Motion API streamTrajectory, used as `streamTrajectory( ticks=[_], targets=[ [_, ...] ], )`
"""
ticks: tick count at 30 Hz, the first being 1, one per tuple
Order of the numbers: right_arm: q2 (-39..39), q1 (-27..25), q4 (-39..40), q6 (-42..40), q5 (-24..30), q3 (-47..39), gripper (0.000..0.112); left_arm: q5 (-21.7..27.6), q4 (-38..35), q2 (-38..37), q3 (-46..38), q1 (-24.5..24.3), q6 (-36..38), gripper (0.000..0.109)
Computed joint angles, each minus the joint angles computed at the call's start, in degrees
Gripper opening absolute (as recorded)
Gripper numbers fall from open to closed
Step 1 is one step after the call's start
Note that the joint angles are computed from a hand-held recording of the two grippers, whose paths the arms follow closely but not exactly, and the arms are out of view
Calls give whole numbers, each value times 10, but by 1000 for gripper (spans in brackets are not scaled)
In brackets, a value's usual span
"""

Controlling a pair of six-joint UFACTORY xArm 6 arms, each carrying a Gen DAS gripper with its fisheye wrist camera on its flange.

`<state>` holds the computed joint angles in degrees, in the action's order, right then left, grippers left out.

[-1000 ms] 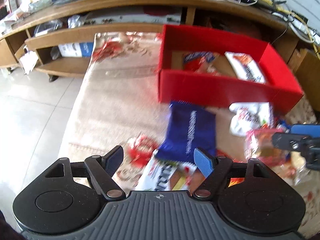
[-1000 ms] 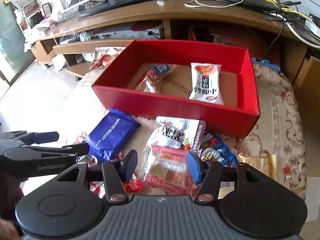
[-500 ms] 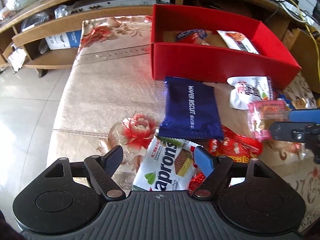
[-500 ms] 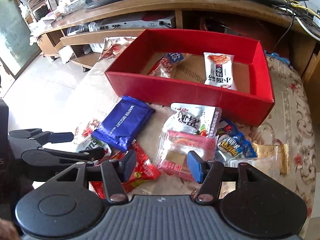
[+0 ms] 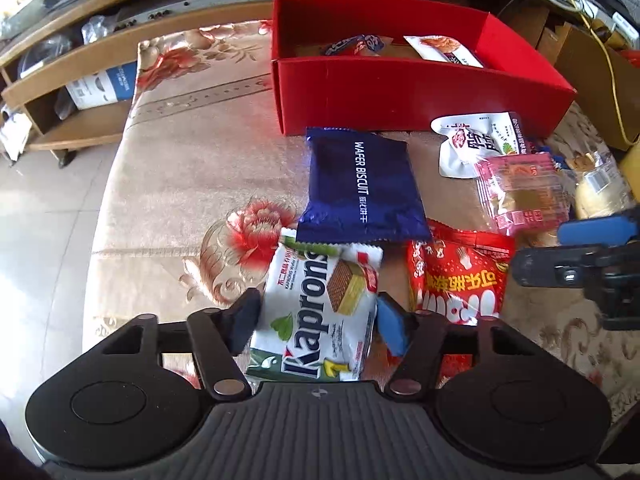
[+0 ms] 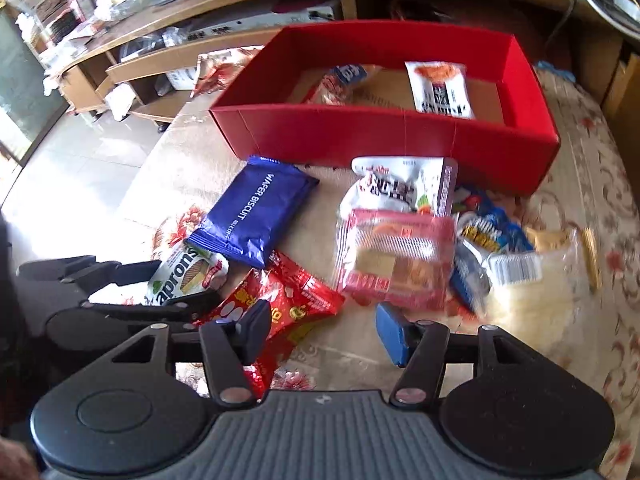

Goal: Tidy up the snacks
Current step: 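Grasp the Kapron wafer pack with the left gripper while the right grasps the red snack bag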

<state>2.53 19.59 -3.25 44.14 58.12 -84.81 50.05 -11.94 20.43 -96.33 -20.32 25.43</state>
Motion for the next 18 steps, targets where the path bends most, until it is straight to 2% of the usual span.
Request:
streamTrajectory(
  ticks=[3,11,15,18],
  targets=[
    [19,6,0,25,7,-22,60,20,-26,-6,0,12,5,66],
    [109,32,-18,80,45,-122,61,29,-49,-36,37,27,19,67],
    [143,43,-33,56,81,-161,60,32,-52,-36,35,29,19,68],
    [132,46,-50,19,103,-151,58,33,-51,-35,33,28,19,68]
  ],
)
